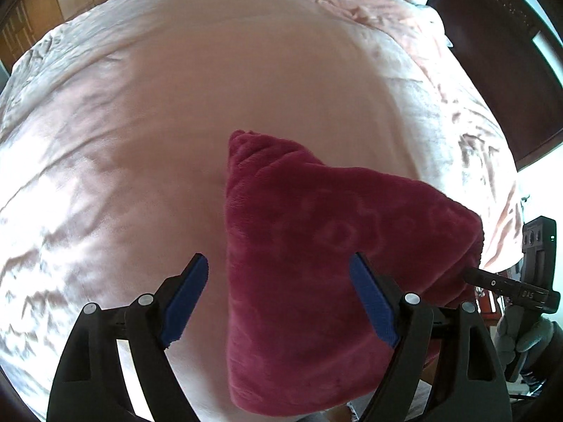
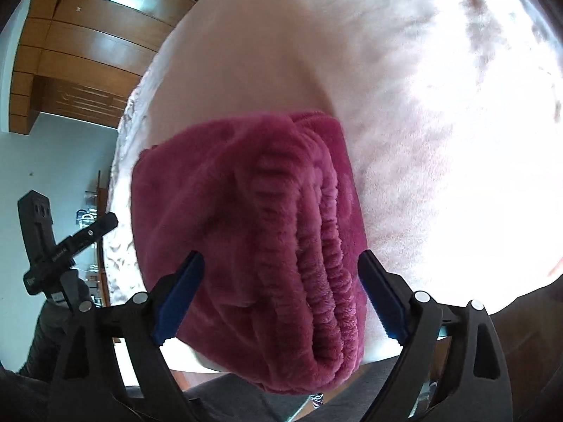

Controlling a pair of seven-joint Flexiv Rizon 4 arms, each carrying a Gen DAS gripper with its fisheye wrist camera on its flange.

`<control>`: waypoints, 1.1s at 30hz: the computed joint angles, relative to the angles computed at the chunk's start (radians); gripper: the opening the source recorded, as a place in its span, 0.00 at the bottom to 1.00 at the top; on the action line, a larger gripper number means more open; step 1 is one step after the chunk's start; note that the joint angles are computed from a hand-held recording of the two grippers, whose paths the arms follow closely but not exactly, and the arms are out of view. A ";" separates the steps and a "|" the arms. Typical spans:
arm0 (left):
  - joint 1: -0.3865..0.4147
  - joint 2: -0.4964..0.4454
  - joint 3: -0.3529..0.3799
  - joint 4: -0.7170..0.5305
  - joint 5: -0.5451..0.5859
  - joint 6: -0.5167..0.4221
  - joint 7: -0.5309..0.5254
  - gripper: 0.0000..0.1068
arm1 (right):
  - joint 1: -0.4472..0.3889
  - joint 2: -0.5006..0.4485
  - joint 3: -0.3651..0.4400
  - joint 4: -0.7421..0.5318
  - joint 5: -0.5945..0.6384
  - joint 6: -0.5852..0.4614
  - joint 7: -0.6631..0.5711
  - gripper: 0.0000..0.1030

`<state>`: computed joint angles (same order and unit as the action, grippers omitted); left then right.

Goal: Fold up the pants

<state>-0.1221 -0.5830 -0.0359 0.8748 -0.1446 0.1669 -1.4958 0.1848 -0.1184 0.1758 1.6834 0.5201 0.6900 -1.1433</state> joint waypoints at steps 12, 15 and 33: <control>0.038 -0.035 -0.010 0.019 -0.041 -0.051 0.076 0.84 | 0.041 -0.119 0.020 -0.034 -0.093 0.022 0.091 0.95; 0.044 -0.036 -0.012 0.034 -0.053 -0.043 0.080 0.86 | 0.037 -0.143 0.029 -0.052 -0.091 0.018 0.092 0.95; 0.147 -0.074 -0.092 0.185 -0.365 -0.070 0.041 0.92 | -0.006 -0.288 0.073 -0.199 0.008 -0.010 0.043 0.87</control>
<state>0.0252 -0.6571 -0.1277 1.0598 -0.5096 0.0969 -1.4552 0.1791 -0.4060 0.2489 1.4843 0.5277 0.6804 -1.1003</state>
